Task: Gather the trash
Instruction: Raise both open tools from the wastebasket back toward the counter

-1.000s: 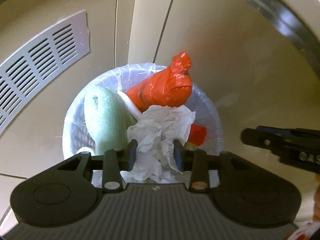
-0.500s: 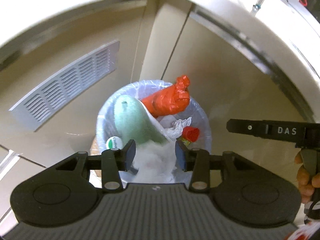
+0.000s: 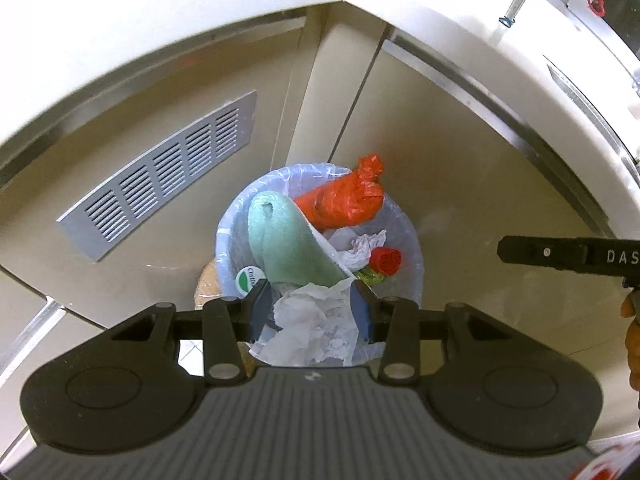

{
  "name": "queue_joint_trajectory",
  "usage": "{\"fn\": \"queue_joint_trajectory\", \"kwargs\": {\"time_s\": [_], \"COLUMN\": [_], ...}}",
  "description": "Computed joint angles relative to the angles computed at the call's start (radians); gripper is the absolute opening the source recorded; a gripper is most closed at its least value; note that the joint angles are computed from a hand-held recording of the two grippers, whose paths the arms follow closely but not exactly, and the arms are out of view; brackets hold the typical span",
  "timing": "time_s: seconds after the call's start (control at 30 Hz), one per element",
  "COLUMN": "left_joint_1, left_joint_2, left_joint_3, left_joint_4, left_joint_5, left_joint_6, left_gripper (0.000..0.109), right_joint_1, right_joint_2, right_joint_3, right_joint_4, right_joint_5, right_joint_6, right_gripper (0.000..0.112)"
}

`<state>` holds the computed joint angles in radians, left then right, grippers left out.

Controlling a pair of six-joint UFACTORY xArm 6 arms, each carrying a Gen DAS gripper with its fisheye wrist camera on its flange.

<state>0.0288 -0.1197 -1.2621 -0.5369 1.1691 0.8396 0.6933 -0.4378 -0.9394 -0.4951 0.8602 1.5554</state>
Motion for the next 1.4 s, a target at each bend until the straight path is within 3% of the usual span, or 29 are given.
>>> {"fn": "queue_joint_trajectory", "kwargs": {"time_s": [0.4,0.63,0.83,1.1,1.2,1.3,1.4], "left_joint_1": [0.056,0.035,-0.015,-0.122,-0.173,-0.231,-0.28], "left_joint_2": [0.095,0.173,0.23,0.339,0.396,0.47,0.599], "left_joint_3": [-0.271,-0.421,-0.497,-0.638,-0.711,-0.803,-0.986], "left_joint_4": [-0.104,-0.141,-0.16,-0.096,-0.047,0.015,0.076], "left_joint_5": [0.127,0.123,0.055,-0.068,-0.108,-0.157,-0.156], "left_joint_6": [0.058,0.041,-0.001,-0.141,-0.223,-0.304,-0.403], "left_gripper": [0.039,0.039,0.04,0.045,0.047,0.059,0.059], "right_joint_1": [0.003,0.01,-0.037,-0.252,-0.358,-0.453,-0.539], "right_joint_2": [0.018,0.029,0.028,0.026,0.052,0.098,0.156], "right_joint_3": [-0.123,-0.201,-0.236,-0.216,-0.218,-0.234,-0.261], "right_joint_4": [-0.157,-0.286,-0.335,-0.288,-0.206,-0.118,-0.01], "right_joint_5": [0.024,0.12,0.145,-0.058,-0.173,-0.271,-0.354], "right_joint_6": [0.06,0.114,0.056,-0.143,-0.267,-0.414,-0.557], "right_gripper": [0.048,0.049,0.054,0.061,0.062,0.062,0.062]}}
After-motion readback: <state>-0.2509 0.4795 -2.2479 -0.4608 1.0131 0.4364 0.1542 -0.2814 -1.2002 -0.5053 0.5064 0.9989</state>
